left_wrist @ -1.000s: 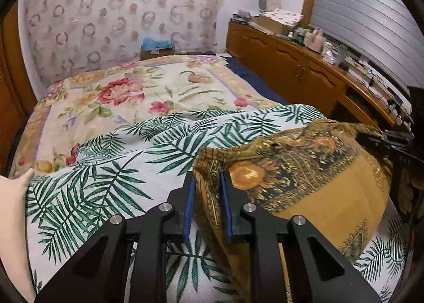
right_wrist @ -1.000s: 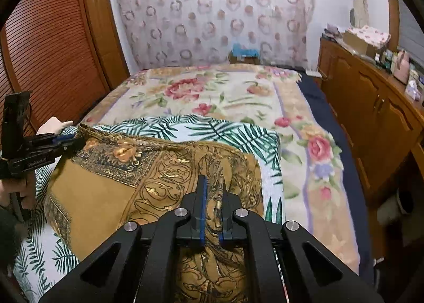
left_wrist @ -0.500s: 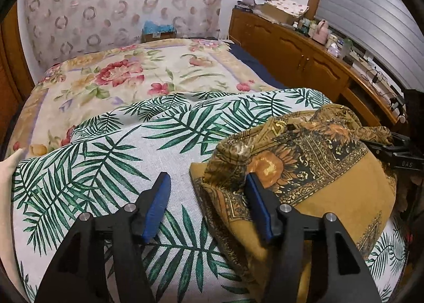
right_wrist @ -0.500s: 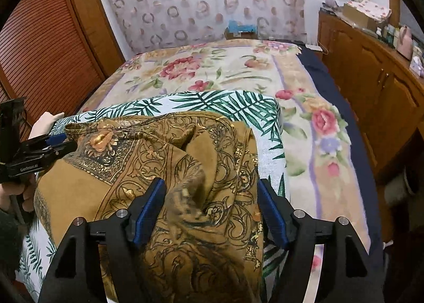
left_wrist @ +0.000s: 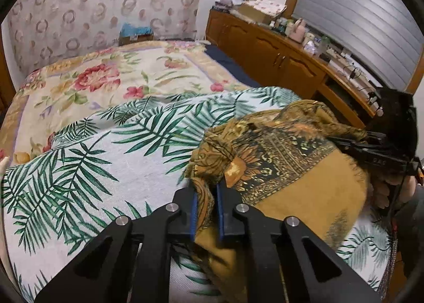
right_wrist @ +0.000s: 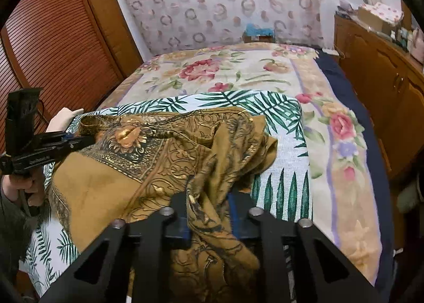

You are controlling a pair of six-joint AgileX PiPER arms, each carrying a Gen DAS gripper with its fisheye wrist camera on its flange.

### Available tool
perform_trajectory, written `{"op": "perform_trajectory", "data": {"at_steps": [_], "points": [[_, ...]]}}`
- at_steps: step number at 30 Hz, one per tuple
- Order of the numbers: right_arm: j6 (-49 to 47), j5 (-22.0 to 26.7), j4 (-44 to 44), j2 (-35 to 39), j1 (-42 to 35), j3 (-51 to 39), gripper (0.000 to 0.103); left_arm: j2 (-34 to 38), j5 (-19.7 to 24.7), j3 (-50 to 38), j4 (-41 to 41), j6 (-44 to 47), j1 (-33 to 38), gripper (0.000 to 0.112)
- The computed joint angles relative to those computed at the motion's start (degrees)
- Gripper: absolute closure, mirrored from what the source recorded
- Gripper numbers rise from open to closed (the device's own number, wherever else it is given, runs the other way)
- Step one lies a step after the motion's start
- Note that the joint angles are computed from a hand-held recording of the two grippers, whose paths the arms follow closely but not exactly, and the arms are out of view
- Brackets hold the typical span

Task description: Fold small clothes

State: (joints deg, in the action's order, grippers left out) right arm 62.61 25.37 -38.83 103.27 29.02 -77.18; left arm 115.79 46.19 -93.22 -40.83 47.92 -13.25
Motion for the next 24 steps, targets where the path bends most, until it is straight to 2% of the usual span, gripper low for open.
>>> {"op": "perform_trajectory", "data": {"at_steps": [6,10,16,20,24], "points": [[17.4,6.5,-19.2,-3.4,6.6,3.0,0.092,-10.8,1.1,9.2,-11.5,9.6,3.4,0.101],[22.9,8.8,-25.3,-5.7,10.4,4.1,0.093,-18.8,3.3,14.9,-16.5,15.6,6.2,0.101],[21.4,12.4,-28.0,-3.9,16.0,-1.4,0.093,-26.1,6.3,21.3,-21.0,21.8,14.5,0.101],[20.7,10.5,-29.6,-1.6,18.6,-4.4,0.093,-31.0,10.5,28.5,-25.1,28.1,24.9,0.101],[13.2,6.2,-25.3,4.3,20.0,-12.3,0.093,-32.3,14.4,31.0,-26.0,32.1,35.1,0.102]]}}
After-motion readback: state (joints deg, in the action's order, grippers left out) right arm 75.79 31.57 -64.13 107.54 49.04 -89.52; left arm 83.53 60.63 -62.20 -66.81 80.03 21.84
